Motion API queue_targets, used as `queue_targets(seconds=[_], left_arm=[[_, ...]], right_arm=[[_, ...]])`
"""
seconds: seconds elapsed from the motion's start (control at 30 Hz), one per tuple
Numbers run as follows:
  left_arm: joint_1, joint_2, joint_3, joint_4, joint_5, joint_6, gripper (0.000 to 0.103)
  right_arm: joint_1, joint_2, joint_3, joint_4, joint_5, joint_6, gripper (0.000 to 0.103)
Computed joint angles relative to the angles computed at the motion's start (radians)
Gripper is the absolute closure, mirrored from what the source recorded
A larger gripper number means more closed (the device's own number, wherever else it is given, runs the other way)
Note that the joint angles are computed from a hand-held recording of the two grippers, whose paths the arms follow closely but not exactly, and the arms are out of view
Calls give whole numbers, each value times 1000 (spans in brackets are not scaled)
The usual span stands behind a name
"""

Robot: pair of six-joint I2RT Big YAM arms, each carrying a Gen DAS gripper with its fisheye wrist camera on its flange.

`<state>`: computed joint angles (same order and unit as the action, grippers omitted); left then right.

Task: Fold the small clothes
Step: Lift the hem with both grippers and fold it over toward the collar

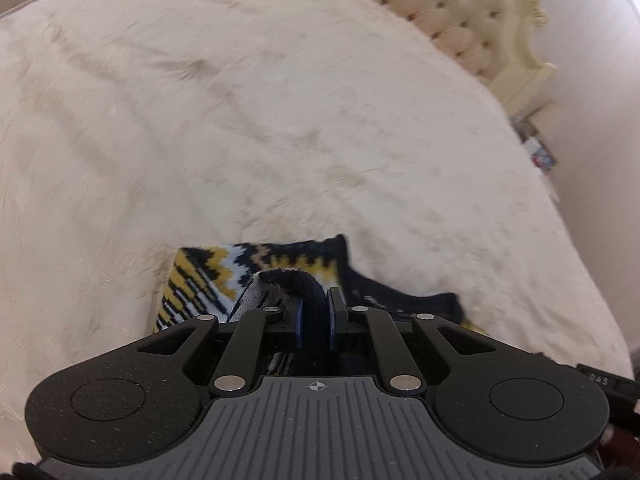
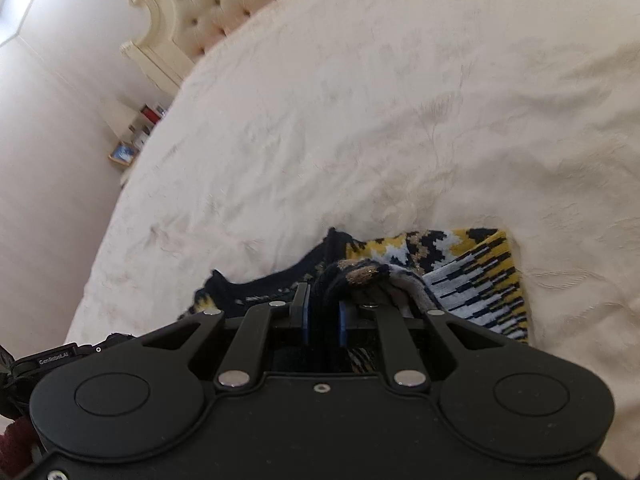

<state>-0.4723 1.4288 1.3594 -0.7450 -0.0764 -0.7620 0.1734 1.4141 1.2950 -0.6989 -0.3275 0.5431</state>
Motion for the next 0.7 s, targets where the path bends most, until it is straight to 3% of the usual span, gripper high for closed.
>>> queue_targets(seconds=[0.1, 0.27, 0.37, 0.7], left_arm=[[5, 34, 21, -28, -19, -25, 89], [25, 65, 37, -34, -25, -85, 72], [34, 79, 48, -36, -49, -68, 70], [11, 85, 96, -114, -51, 15, 64]], right_arm=[[-7, 43, 30, -23, -8, -14, 74], [-33, 90, 56, -27, -16, -1, 70], [-51, 102, 50, -3, -31, -3, 54], [-44, 80, 50, 6, 23, -119, 48]])
